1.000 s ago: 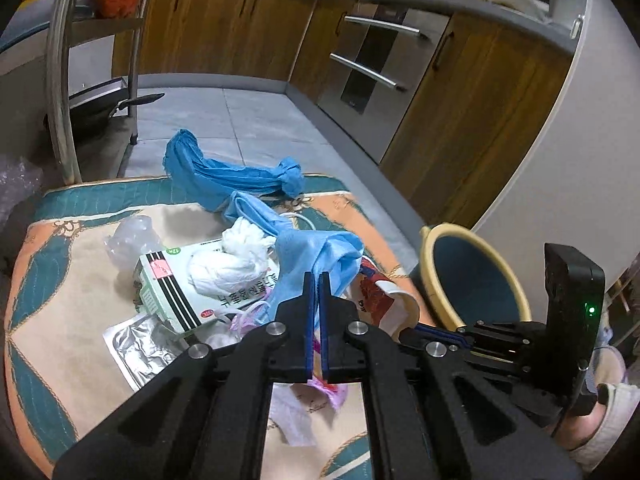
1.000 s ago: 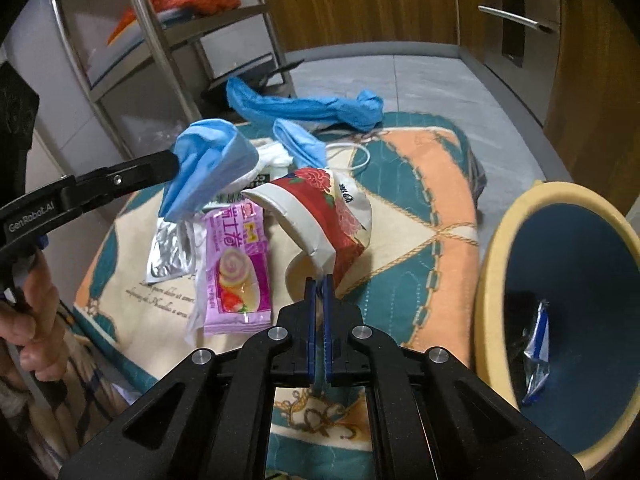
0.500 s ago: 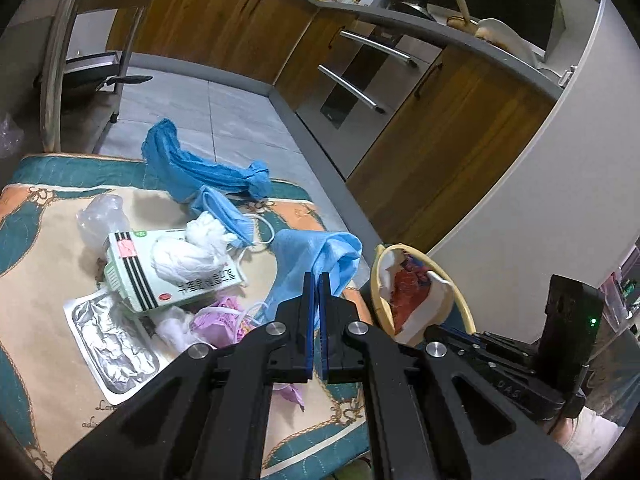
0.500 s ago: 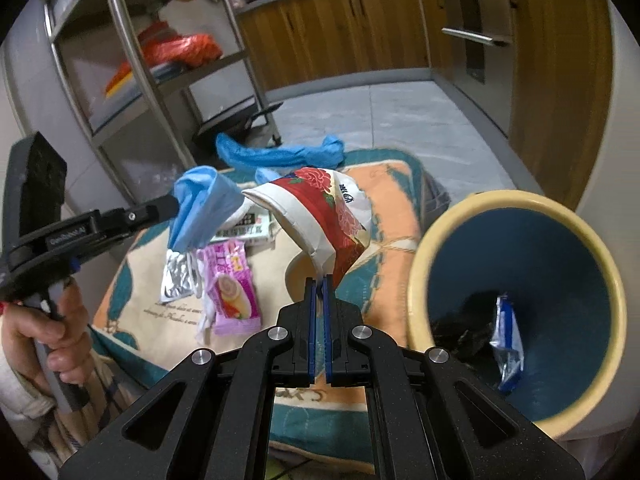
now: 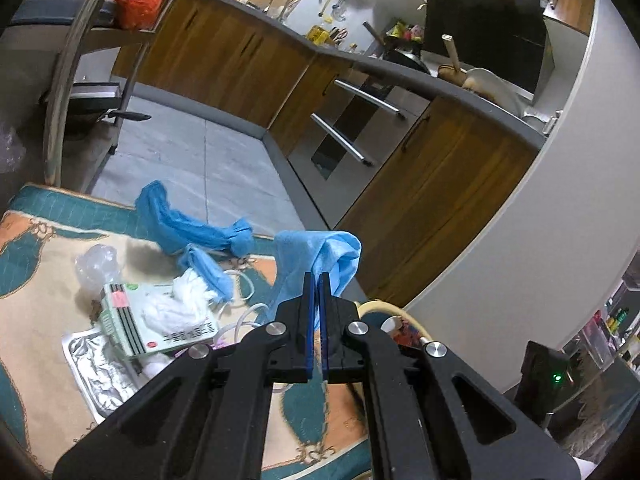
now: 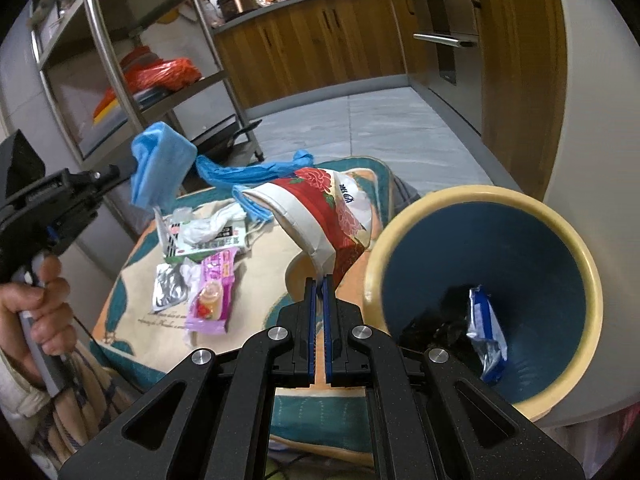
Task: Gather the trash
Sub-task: 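Carry the mask and paper cup over the teal bin with both grippers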
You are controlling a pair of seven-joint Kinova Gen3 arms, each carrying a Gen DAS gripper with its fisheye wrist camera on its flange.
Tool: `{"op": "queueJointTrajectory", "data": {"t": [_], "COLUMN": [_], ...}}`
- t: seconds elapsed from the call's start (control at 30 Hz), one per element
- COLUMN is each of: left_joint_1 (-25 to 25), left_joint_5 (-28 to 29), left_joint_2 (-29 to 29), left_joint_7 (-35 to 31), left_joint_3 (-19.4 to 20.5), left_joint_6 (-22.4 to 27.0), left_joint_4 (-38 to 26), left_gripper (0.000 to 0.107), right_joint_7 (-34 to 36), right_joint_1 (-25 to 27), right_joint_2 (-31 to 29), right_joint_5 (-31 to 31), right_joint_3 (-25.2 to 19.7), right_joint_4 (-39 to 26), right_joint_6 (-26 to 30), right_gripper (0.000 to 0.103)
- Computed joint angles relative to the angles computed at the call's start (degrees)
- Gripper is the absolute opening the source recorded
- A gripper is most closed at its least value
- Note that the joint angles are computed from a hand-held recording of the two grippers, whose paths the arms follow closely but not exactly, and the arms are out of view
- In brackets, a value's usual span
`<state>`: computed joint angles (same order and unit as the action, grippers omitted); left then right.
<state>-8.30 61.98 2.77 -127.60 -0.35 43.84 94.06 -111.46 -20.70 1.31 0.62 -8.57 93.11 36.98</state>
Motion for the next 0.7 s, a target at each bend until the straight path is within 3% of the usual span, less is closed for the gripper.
{"op": "queueJointTrajectory", "data": {"t": [0.3,0.7], "left_joint_1": [2.3,8.5], "left_joint_5": [-2.9,-8.3], "left_joint_2": [1.8,7.0], "left_joint_7": [2.7,6.8], "left_joint_3": [2.2,8.1], "left_joint_6": [0.6,0.2], "left_joint_4": [-3.0,-8.4], "left_gripper": [0.001,0.001], "right_joint_7": [-0.8,-5.3], "right_joint_1": [2.2,6.7], "right_joint_2": [-2.7,-7.3], "right_joint_5": [-0.2,1.7], "right_joint_3": [1.0,1.7], "right_joint_4": [3.2,7.5], "right_joint_6": [-1.0,-1.3], "right_gripper": [0.004,0.004]}}
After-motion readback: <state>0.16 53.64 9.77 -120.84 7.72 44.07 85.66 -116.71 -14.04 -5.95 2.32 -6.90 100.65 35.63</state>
